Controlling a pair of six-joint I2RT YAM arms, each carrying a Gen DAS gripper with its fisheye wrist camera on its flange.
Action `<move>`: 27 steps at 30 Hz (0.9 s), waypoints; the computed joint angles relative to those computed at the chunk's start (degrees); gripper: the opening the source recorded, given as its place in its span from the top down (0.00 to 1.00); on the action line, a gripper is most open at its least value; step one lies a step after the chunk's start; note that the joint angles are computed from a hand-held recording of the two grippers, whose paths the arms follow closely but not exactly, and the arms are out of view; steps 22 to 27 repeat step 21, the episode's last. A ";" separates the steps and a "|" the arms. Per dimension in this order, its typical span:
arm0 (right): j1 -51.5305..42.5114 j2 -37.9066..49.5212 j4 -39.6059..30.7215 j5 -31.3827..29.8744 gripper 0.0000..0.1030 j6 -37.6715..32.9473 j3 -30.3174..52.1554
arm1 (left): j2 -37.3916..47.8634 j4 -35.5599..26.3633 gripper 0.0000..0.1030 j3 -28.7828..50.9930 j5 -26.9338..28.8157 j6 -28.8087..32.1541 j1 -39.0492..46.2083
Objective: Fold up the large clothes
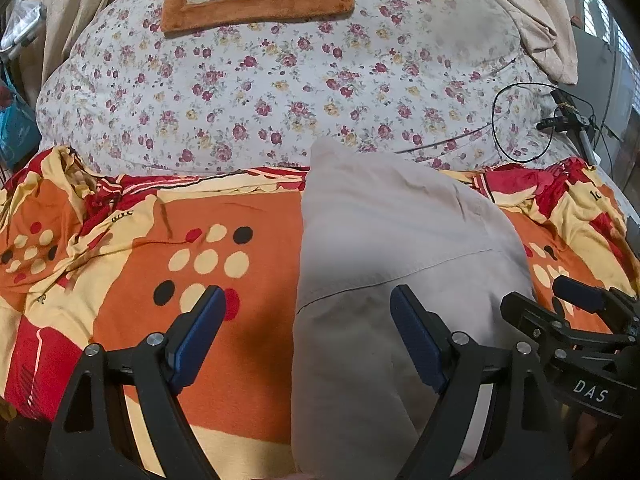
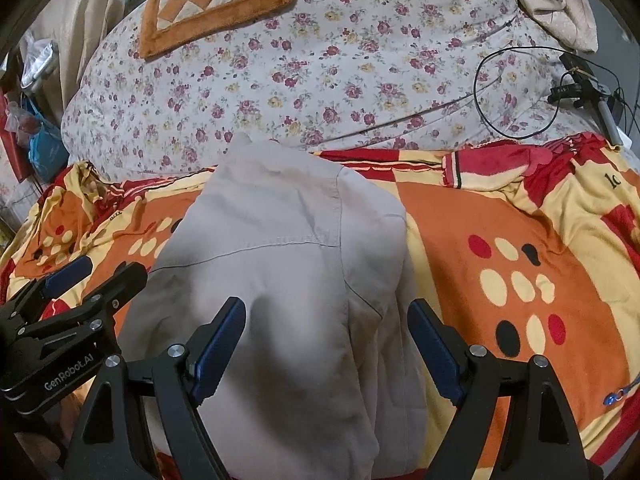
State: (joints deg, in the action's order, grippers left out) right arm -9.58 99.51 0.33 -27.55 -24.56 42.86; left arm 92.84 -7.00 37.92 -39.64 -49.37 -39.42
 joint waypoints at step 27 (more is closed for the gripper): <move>0.50 2.87 -0.46 0.19 0.18 -1.02 2.05 | -0.91 6.01 0.18 -3.10 4.44 3.83 3.61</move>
